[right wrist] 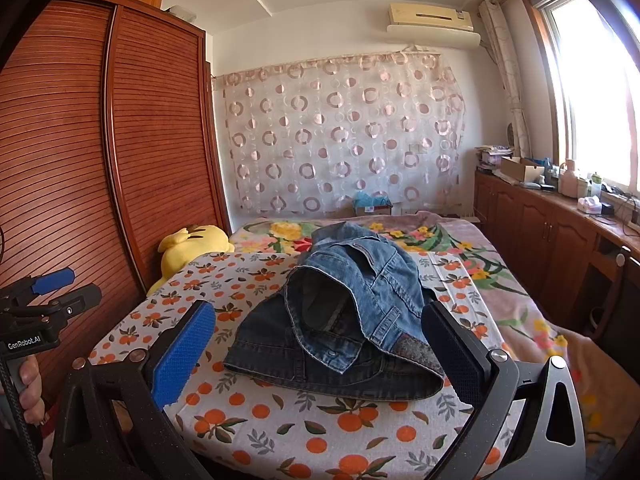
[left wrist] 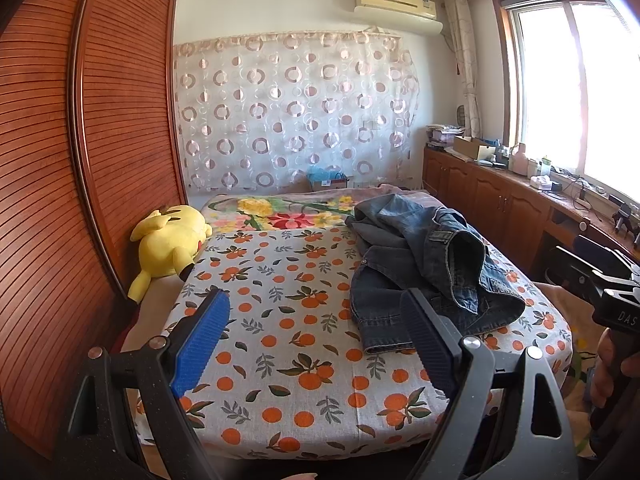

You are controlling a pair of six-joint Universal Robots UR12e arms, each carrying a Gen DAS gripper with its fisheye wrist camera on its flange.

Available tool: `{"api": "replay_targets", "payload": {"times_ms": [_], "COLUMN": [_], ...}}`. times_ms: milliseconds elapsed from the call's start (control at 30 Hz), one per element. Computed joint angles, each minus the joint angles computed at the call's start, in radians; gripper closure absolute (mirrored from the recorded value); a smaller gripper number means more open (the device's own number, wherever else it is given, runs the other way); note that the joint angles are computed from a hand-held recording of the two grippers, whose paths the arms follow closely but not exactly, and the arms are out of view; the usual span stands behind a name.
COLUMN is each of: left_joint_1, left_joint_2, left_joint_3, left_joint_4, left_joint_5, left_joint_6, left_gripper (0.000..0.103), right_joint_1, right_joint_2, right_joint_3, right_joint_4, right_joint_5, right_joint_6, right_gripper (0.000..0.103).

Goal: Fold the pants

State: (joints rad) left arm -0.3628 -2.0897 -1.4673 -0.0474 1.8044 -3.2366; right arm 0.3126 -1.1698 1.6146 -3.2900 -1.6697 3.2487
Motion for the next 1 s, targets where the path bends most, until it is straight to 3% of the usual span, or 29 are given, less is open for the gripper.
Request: {"api": "replay_targets", "payload": {"times_ms": [1000], "left_joint_1": [-0.001], "left_joint_2": [0.001], "left_joint_3": [-0.004], "left_joint_4": [0.011], "left_joint_5": [0.003], "left_joint_6": [0.0], "left_gripper": [0.015], "right_joint_1": [-0.002], "right_joint_2": [0.003], "right_joint_3": [-0.001], "right_joint_4": [-0.007], "right_joint_5": [0.004], "right_joint_6": [-0.001], "right_gripper": [0.001]}}
